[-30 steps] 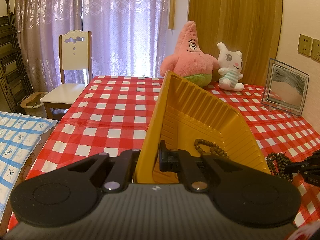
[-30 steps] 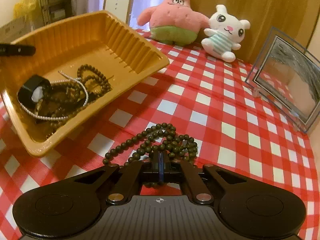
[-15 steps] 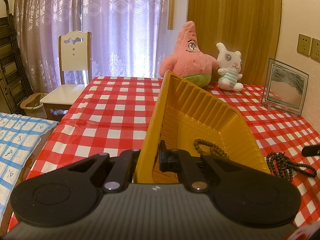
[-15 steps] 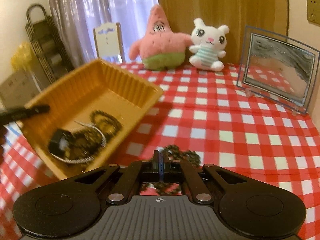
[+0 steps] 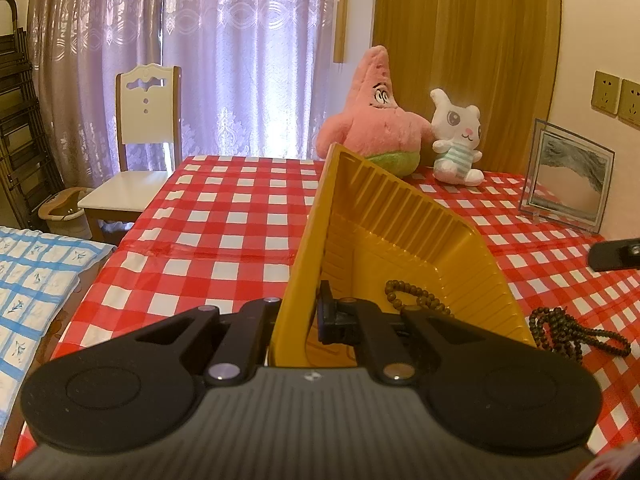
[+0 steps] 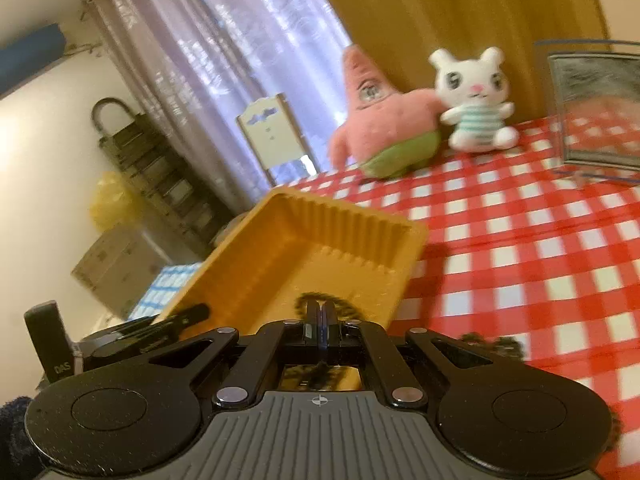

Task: Organize jewelry
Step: 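Carry the dark bead necklace into the yellow tray and open the right tool, then grasp the remaining dark bead strand with the right tool and lift it high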

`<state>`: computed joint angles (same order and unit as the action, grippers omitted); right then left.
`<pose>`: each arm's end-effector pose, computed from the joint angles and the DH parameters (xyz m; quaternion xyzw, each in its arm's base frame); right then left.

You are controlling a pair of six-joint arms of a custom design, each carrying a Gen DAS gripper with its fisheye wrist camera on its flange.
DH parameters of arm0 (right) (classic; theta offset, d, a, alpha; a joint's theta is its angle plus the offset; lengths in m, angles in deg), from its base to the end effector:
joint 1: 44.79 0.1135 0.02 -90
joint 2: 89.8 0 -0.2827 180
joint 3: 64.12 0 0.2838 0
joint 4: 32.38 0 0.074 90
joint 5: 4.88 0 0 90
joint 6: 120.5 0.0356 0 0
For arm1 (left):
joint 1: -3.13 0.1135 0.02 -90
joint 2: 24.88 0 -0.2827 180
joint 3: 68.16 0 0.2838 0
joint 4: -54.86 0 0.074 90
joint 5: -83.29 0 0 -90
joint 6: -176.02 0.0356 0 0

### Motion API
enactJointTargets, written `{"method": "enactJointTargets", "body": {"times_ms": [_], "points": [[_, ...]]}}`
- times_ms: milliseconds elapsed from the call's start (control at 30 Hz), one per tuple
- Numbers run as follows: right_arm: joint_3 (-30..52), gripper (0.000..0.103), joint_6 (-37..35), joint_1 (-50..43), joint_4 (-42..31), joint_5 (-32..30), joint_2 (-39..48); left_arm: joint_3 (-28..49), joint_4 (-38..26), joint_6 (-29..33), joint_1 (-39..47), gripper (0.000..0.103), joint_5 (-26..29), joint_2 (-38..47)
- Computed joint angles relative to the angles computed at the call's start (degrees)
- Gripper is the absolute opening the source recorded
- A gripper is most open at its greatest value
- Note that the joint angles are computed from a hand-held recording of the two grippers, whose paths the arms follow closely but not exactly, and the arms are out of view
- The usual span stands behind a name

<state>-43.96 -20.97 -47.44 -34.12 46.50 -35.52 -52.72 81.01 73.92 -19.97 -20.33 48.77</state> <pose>0.1733 0.0142 0.1242 -0.0605 0.8516 0.3197 0.4110 0.1707 -0.0637 0.0859 0.0261 0.8702 -0.0465 0.4898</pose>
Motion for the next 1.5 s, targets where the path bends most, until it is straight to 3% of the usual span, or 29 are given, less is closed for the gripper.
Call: {"method": "enactJointTargets", "body": {"times_ms": [200,467,500,533,567,633,733,900,967,1067,1133,1233,1300,1367,1433,1500], "points": [[2.1,0.000,5.3,10.9,13.3,7.0,15.2,0.6,-2.3,-0.4,-0.6,0.006,-0.2,-1.8],[5.0,0.004,8.8,14.1,17.7,11.2,26.6,0.5,-2.6,-0.2,0.0,0.006,0.5,-2.4],[5.2,0.006,9.2,13.9,18.0,11.5,27.1,0.5,-2.6,-0.3,0.1,0.006,0.6,-2.4],[5.3,0.015,9.7,13.6,18.1,11.7,27.2,0.5,-2.7,-0.2,0.0,0.006,0.6,-2.4],[5.5,0.030,10.3,13.5,18.1,11.9,26.9,0.5,-2.6,-0.2,0.0,0.006,0.5,-2.3],[4.5,0.044,11.3,11.7,18.3,11.0,24.6,0.5,-2.6,-0.2,0.0,0.006,0.6,-2.4],[2.1,0.044,10.4,6.5,16.7,9.3,17.8,0.5,-2.6,-0.1,0.3,0.006,0.8,-2.4],[-0.5,0.040,-0.8,-8.0,5.4,6.4,6.5,0.8,-1.5,-0.3,0.7,0.006,1.1,-1.1],[-0.2,0.023,-7.2,-14.1,0.1,4.5,5.3,1.0,-1.3,-0.3,0.6,0.006,1.2,-0.8],[-0.1,0.017,-17.7,-18.9,-6.1,5.2,5.1,1.4,-1.4,-0.1,0.6,0.006,1.4,-0.5],[-1.7,0.017,-22.2,-18.4,-6.1,9.0,4.8,1.6,-1.4,0.2,0.8,0.006,1.6,-0.4],[-3.6,0.017,-26.7,-14.5,-0.5,15.7,9.9,1.4,-1.5,0.2,0.8,0.006,1.6,-0.6],[-5.1,0.024,-29.9,-9.6,5.7,22.5,14.1,1.4,-1.5,0.4,0.8,0.006,1.7,-0.7],[-5.6,0.063,-35.6,-7.5,11.1,24.8,19.1,1.4,-1.4,0.5,0.9,0.006,1.7,-0.5],[-6.7,0.070,-41.0,-6.9,22.1,25.6,27.6,1.4,-1.4,0.3,0.9,0.006,1.7,-0.5],[-4.2,0.070,-44.6,-8.0,23.4,23.2,33.3,1.4,-1.3,0.3,0.8,0.006,1.6,-0.5]]}}
